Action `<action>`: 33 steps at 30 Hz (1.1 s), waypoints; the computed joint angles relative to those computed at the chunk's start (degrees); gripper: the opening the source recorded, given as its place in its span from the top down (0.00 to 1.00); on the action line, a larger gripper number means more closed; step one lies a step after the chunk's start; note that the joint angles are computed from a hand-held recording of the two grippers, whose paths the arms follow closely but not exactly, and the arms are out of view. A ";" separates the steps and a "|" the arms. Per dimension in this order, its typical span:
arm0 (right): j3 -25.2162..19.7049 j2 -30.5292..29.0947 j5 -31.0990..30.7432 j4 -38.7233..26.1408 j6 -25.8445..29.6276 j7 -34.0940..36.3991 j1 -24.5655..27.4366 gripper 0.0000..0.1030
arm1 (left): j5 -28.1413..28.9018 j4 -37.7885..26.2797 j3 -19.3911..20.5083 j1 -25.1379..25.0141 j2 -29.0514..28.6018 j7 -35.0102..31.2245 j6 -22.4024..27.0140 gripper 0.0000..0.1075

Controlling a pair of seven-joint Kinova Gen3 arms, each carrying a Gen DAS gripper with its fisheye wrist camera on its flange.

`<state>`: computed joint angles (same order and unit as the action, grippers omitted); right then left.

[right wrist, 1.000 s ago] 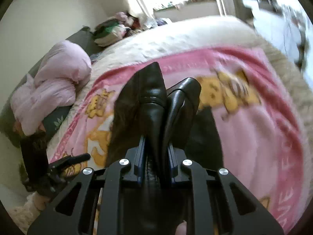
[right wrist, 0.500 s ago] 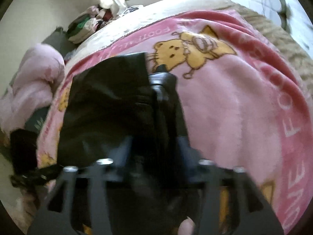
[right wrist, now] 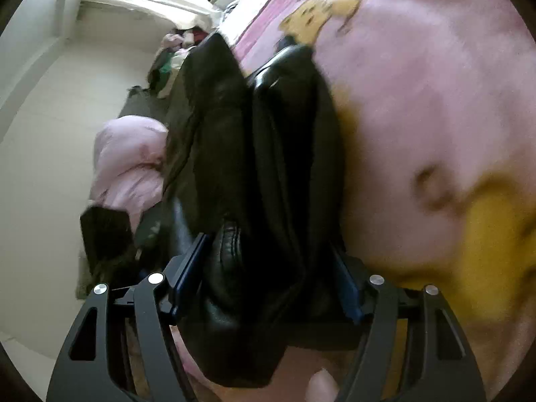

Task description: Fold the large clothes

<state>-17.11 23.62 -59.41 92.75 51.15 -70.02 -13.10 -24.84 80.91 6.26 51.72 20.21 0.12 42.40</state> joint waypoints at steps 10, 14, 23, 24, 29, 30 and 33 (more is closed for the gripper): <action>14.02 -7.00 15.98 -3.64 -3.98 -12.71 -18.35 0.13 | -4.26 2.05 0.98 1.13 -2.01 2.31 4.37 0.13; 22.85 -10.51 25.30 -7.09 -7.68 -20.11 -27.74 0.13 | -5.89 1.07 1.16 2.17 -1.59 3.51 6.38 0.13; 28.17 1.48 44.78 -27.66 -2.15 -37.30 -36.18 0.24 | -6.93 -1.06 1.98 3.12 -1.00 3.42 10.80 0.13; 26.84 3.16 45.19 -30.05 -0.29 -38.07 -35.00 0.36 | -6.80 -1.33 2.08 2.99 -0.94 3.07 10.96 0.13; 15.01 3.95 42.24 -29.97 -0.11 -32.06 -24.93 0.84 | -6.89 -0.78 2.45 2.98 -1.51 1.68 11.23 0.13; 12.35 2.43 41.55 -27.94 -2.12 -30.29 -22.67 0.90 | -7.23 -0.95 2.46 3.19 -1.57 1.54 11.61 0.13; 6.40 -0.39 44.55 -24.11 -6.29 -28.95 -18.08 0.93 | -10.20 -2.78 2.25 5.17 -1.27 1.64 14.74 0.13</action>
<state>-10.72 23.23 -14.86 68.64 44.86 -98.97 -31.18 -35.04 78.14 8.52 56.89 18.94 1.76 57.14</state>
